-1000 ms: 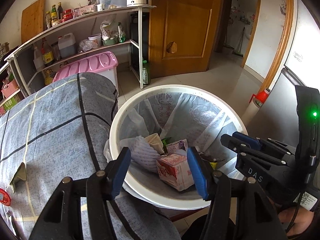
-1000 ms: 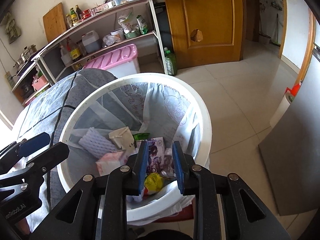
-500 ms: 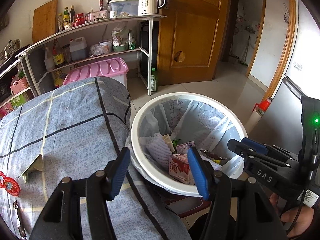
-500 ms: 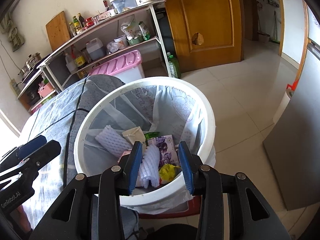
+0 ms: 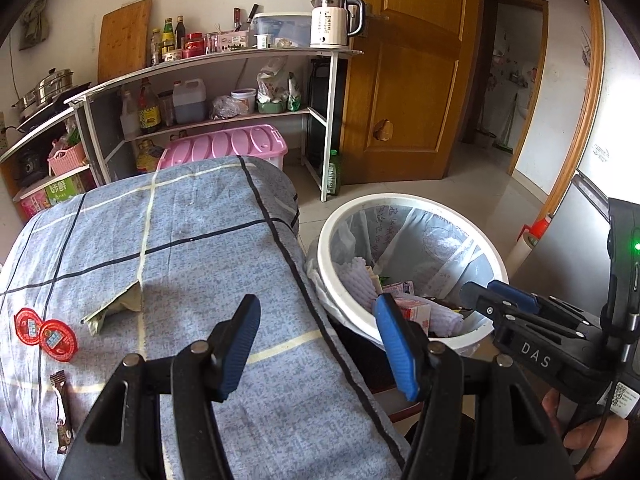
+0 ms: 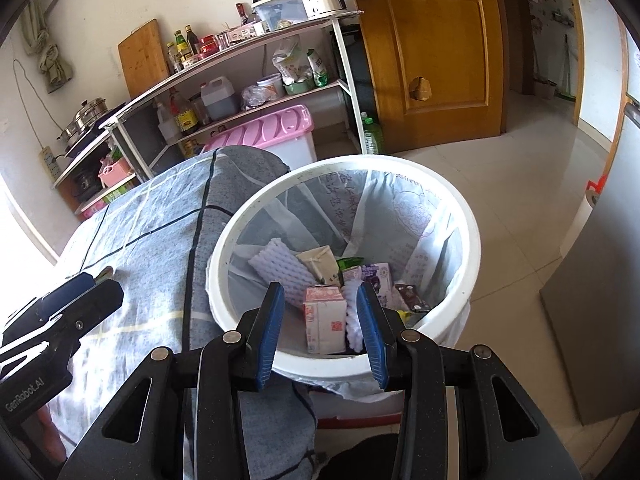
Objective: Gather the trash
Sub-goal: 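Move both open tools back over the remaining trash on the table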
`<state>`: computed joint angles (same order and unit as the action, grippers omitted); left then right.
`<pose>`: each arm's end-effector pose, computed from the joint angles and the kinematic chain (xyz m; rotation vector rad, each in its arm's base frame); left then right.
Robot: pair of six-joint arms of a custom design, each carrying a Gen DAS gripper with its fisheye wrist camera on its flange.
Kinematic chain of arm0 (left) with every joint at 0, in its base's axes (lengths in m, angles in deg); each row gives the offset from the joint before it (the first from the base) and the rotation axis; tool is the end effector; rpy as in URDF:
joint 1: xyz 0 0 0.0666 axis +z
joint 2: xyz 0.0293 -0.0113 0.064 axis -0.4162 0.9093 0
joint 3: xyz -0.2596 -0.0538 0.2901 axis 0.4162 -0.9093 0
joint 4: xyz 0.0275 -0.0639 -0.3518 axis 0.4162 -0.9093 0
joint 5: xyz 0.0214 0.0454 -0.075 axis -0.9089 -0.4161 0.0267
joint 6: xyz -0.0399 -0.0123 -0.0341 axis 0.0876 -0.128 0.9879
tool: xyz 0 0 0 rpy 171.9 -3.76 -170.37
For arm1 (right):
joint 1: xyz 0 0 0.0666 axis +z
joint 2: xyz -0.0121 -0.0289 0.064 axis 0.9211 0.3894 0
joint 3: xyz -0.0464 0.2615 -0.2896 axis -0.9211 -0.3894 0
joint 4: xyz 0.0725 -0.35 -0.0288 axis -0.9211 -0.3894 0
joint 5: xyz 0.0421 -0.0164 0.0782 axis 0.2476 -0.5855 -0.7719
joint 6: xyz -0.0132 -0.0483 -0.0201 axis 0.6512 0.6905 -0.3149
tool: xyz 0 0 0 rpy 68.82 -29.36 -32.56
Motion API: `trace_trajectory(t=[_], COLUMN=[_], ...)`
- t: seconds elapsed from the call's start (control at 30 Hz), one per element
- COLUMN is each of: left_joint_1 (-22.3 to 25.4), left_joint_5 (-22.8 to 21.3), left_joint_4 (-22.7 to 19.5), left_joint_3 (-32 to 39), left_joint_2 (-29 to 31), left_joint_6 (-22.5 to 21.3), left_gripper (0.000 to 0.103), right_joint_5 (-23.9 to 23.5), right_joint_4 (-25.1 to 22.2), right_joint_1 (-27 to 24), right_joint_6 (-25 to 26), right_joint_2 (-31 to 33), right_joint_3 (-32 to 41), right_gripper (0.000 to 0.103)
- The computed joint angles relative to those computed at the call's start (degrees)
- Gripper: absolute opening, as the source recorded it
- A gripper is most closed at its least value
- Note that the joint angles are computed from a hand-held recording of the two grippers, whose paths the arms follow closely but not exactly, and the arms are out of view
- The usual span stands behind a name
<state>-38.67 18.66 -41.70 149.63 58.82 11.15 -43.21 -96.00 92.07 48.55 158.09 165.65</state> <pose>0.5498 -0.1447 0.4316 0.4496 2.2709 -0.2888 0.5269 0.2335 0.4318 0.3813 2.3507 0.1516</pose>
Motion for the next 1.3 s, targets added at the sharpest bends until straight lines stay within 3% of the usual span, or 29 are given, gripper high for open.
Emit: trace_trajectory(t=[0.57,0.97,1.3], left_joint_1=[8.88,16.84,20.10], left_joint_5=[-1.19,-2.53,-2.34], left_joint_4=[3.88,4.21,2.26], left_joint_3=[-7.63,-8.43,-5.39], left_joint_2=[-4.26,-3.88,-0.75], left_joint_6=[2.57,4.34,4.68], left_gripper=[0.062,0.065,0.066], right_joint_5=[-2.47,-5.12,-7.86], right_joint_4=[-0.93,-5.37,-13.10], right_joint_1=[5.80,9.08,9.89], right_joint_6=[3.14,7.04,8.97], right_joint_2=[6.95,16.32,26.20], right_joint_3=[9.79,24.07,40.23], right_gripper=[0.042,0.044,0.045])
